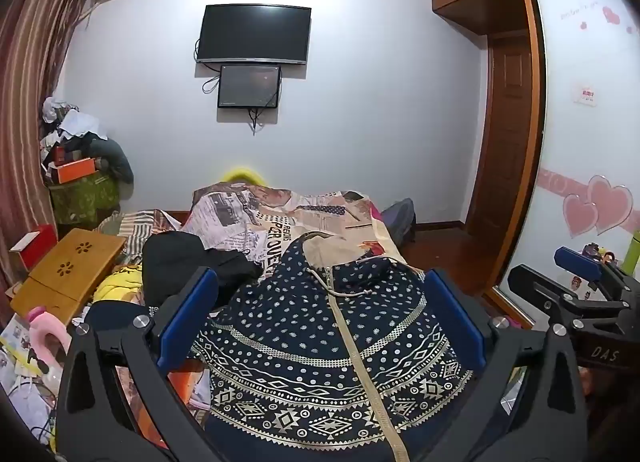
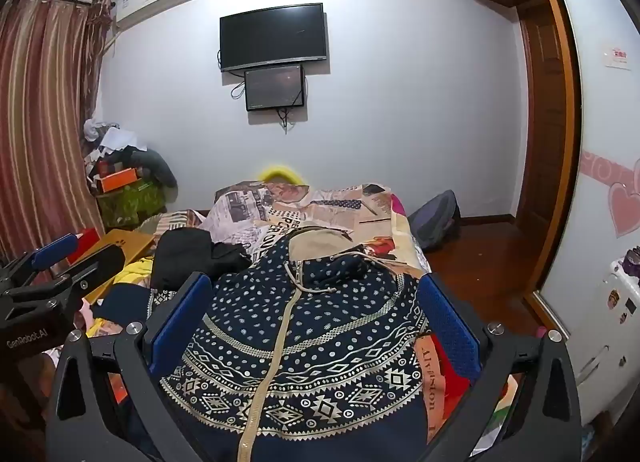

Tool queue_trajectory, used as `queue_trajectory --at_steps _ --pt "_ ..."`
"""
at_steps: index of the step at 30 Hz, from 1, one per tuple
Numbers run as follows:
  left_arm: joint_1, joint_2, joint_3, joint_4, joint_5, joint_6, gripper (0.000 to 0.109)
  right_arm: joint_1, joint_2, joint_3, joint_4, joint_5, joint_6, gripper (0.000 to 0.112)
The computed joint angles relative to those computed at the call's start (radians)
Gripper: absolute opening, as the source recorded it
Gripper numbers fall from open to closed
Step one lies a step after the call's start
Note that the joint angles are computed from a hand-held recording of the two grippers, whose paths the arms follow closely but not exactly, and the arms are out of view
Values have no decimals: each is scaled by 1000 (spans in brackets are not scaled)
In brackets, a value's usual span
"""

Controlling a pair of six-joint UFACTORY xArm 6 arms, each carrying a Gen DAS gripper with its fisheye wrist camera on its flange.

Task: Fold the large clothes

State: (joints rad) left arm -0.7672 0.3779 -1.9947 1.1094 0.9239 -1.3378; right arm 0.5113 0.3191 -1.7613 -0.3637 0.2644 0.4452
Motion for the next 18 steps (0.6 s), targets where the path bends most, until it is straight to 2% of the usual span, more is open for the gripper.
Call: queue_trajectory --at_steps 18 --pt "11 0 14 -3 -19 -13 103 3 -1 6 -6 -3 10 102"
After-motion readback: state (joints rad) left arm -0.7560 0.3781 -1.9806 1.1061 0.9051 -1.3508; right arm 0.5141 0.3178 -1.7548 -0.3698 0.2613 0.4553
